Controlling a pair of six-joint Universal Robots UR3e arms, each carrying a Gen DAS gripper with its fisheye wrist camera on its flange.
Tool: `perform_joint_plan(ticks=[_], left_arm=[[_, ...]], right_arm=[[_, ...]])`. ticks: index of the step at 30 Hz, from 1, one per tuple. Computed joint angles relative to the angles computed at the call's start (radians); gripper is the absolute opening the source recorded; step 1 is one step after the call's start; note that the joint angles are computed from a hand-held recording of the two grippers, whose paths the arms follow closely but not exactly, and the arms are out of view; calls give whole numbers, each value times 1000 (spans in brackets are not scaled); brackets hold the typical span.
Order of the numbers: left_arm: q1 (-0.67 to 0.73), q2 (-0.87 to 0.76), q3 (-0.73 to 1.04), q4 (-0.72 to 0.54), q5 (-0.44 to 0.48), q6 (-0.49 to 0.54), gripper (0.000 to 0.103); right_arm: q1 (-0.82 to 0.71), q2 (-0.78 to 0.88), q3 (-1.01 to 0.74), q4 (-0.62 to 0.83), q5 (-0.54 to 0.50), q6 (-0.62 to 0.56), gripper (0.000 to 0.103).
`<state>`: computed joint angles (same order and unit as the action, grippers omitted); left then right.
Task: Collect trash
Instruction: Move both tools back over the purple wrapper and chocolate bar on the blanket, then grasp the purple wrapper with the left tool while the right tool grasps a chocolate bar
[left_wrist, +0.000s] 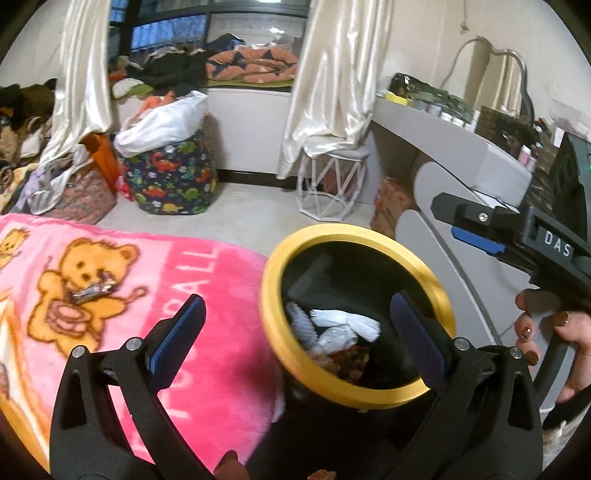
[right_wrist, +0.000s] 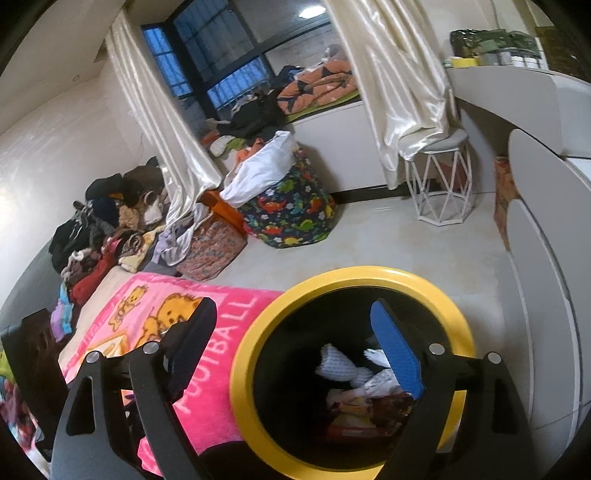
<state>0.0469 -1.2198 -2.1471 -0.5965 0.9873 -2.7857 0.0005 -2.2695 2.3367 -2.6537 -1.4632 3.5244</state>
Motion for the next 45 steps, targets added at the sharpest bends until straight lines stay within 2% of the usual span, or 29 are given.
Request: perform_joint_plan(ticks=[6, 13, 21, 28, 35, 41, 45], left_arm=[[165, 99, -45, -93, -63, 80, 92], [395, 210, -82, -269, -143, 230, 92], [675, 294, -102, -534, -202, 475, 92], [840, 291, -110, -692, -217, 664, 92], [891, 224, -125, -739, -178, 747, 91], [882, 176, -160, -698, -138, 765, 80], [862, 154, -192, -643, -115, 763, 67]], right_arm=[[166, 226, -105, -112, -82, 20, 83], [284, 502, -291, -172, -82, -6, 83], [413, 856, -618, -128, -88, -39, 82], [475, 1142, -937, -49, -100, -20, 75], [507, 1424, -1302, 85, -87, -45, 63], [514, 1633, -1616, 234, -92, -29, 61], [504, 1817, -1924, 403, -87, 20, 60]])
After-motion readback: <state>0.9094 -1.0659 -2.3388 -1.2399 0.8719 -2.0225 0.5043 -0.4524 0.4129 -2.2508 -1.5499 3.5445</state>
